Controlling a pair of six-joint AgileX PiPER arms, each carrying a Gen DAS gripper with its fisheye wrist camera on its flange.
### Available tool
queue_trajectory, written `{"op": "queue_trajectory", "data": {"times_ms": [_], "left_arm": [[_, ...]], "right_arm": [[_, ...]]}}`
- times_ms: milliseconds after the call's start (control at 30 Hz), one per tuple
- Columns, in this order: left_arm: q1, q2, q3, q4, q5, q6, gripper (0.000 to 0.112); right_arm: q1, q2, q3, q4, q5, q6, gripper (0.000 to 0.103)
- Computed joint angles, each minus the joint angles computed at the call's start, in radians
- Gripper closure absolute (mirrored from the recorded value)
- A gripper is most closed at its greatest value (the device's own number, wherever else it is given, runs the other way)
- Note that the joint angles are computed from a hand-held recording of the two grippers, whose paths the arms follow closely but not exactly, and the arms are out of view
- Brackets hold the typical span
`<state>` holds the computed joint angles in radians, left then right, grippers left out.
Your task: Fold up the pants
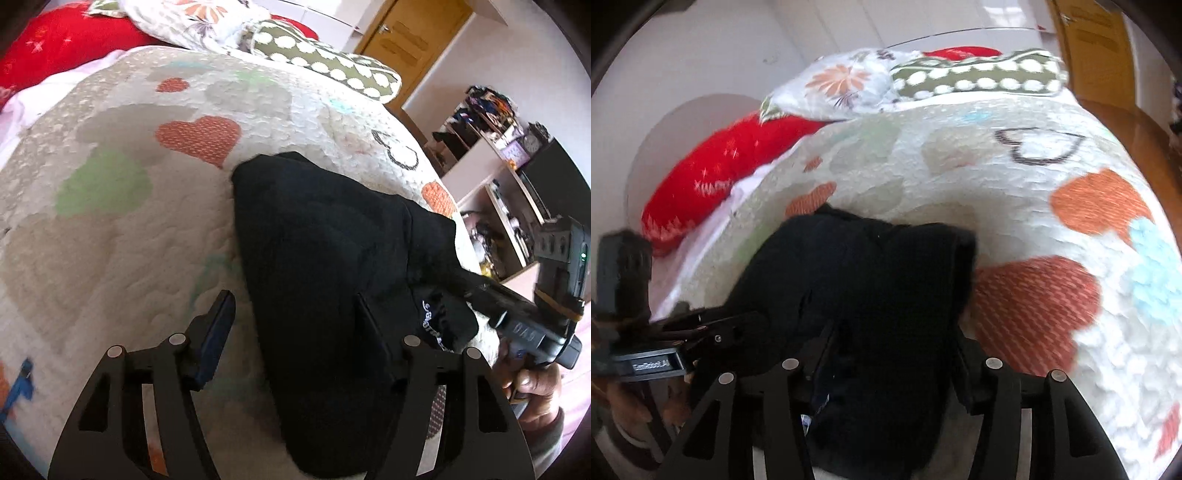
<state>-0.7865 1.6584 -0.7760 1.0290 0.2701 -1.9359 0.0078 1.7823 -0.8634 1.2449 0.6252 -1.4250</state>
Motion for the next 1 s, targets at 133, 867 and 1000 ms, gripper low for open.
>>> {"op": "queue_trajectory", "data": {"times_ms": [133,867,1000], "left_arm": [[-0.136,-0.026,-0.049,-0.047,0.240,0.020,0.045],[-0.239,0.160,-0.152,0.067,0.375,-0.118,0.038],[-0.253,0.148,-0.154,0.046,0.398,-0.110,0.038]], "right_arm": [[-0.065,-0.113,0.054,0.035,0.047,-0.022,0.052],[0.218,0.080,-0.089,0.103,-0.177,-0.023,0.058],[0.205,0.027,-0.074,0.014,-0.153,0.057,0.058]]}}
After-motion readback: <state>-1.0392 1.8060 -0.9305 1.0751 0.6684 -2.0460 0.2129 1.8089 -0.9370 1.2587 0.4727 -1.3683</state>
